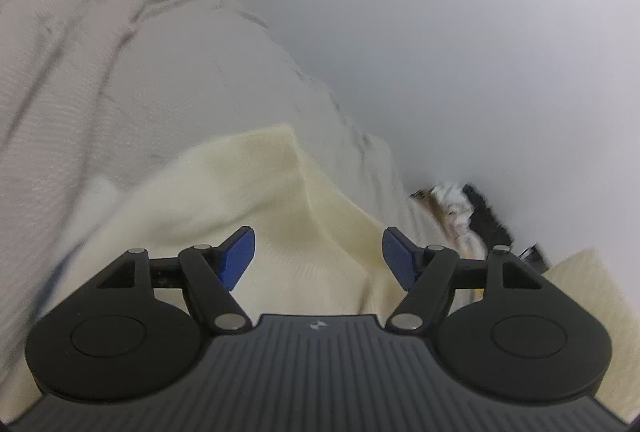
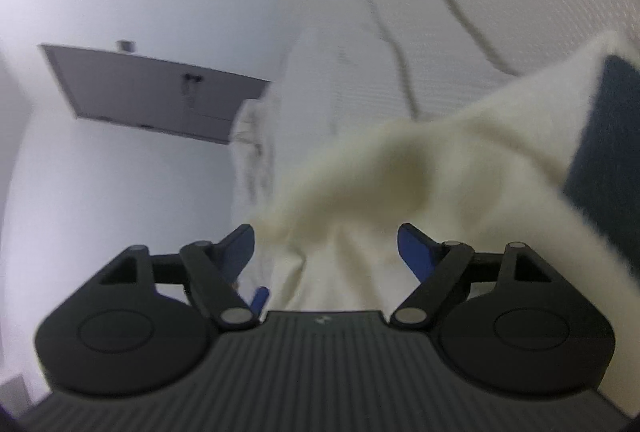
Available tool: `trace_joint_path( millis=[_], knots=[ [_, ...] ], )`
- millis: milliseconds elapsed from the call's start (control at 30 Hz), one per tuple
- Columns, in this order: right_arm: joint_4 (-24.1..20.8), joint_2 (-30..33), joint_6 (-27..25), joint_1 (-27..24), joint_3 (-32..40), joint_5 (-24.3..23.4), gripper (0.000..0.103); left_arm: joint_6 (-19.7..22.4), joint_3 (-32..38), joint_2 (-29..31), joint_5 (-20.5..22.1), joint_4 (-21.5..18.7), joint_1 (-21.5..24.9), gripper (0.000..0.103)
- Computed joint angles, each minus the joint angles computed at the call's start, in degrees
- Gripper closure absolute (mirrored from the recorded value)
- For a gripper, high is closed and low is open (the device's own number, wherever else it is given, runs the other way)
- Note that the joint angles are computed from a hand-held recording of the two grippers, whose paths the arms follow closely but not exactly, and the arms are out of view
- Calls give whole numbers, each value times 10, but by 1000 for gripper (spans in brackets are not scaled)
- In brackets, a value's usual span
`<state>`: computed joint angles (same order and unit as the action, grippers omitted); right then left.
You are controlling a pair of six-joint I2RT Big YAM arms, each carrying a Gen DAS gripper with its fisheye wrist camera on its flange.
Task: Fold large clothes
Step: 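Open both grippers to release the folded side, then move both open grippers over the cream sweater body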
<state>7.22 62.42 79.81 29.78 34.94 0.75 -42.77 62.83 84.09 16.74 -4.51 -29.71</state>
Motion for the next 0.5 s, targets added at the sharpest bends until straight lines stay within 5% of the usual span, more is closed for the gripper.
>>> trace_joint_path(
  millis=[200,333,500],
  knots=[
    [-107,-50,-128,49,30,65,21,110,-12,-48,-124,-128,-40,28],
    [-187,-29,-183,65,67,109,22,151,1,-32,-197,-146,-51,28],
    [-271,31,-251,76,121,160,22,164,10,-3,-233,-148,-55,28]
  ],
)
